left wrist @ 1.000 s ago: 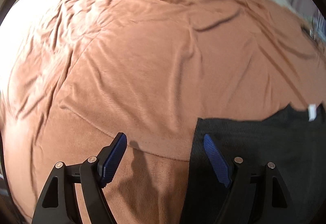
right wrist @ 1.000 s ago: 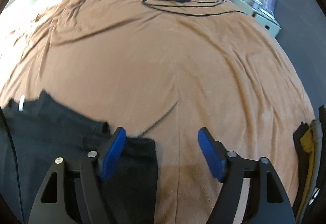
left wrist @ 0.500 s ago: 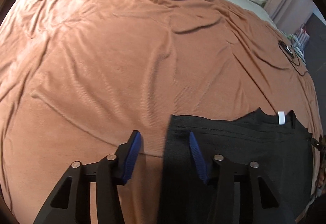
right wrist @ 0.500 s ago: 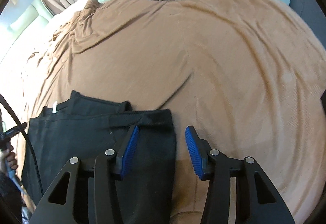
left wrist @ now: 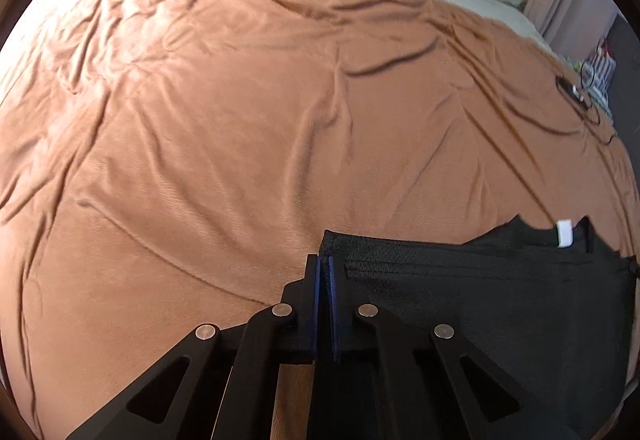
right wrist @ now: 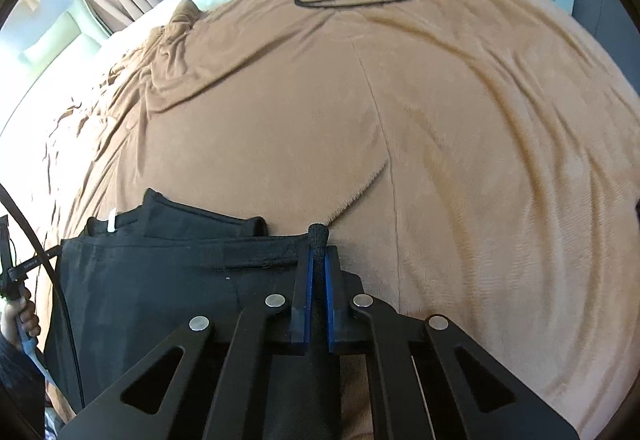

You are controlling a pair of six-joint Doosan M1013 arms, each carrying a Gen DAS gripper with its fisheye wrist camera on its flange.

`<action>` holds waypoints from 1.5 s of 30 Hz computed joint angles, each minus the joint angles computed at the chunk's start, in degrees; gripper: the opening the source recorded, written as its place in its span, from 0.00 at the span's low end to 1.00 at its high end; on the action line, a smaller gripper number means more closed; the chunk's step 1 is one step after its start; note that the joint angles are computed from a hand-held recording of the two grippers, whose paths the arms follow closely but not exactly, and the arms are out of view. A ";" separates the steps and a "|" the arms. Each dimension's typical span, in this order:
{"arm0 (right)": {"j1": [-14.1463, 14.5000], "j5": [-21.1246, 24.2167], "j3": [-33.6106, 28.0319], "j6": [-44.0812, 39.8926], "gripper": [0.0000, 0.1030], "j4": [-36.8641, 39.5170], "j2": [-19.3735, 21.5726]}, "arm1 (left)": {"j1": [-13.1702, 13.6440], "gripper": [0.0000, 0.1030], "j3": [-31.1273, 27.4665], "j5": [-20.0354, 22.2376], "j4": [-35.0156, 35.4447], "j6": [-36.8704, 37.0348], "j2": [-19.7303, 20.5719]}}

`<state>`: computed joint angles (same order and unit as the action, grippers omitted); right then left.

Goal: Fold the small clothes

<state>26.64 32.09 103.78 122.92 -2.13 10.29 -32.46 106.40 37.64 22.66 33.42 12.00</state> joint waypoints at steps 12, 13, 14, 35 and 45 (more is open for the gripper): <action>3.25 0.36 -0.99 11.52 0.01 -13.21 -1.65 | -0.38 0.04 -1.14 2.07 5.68 -3.64 -1.14; 3.34 0.46 -1.30 11.56 0.01 -13.42 -1.31 | -0.27 0.04 -1.26 2.16 5.74 -3.53 -0.90; 3.36 0.58 -1.67 11.64 0.01 -13.69 -0.86 | -0.11 0.04 -1.35 2.10 5.72 -3.51 -0.65; 2.27 0.64 -2.03 13.82 0.48 -13.98 0.39 | 1.93 0.53 0.83 0.17 -1.82 0.41 -1.64; 2.84 -1.11 3.70 12.73 0.53 -9.61 -6.81 | -1.09 0.58 5.31 0.62 0.94 -5.08 -8.96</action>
<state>29.49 30.97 107.48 135.65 -11.74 3.48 -33.54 111.71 38.26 23.60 28.34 3.04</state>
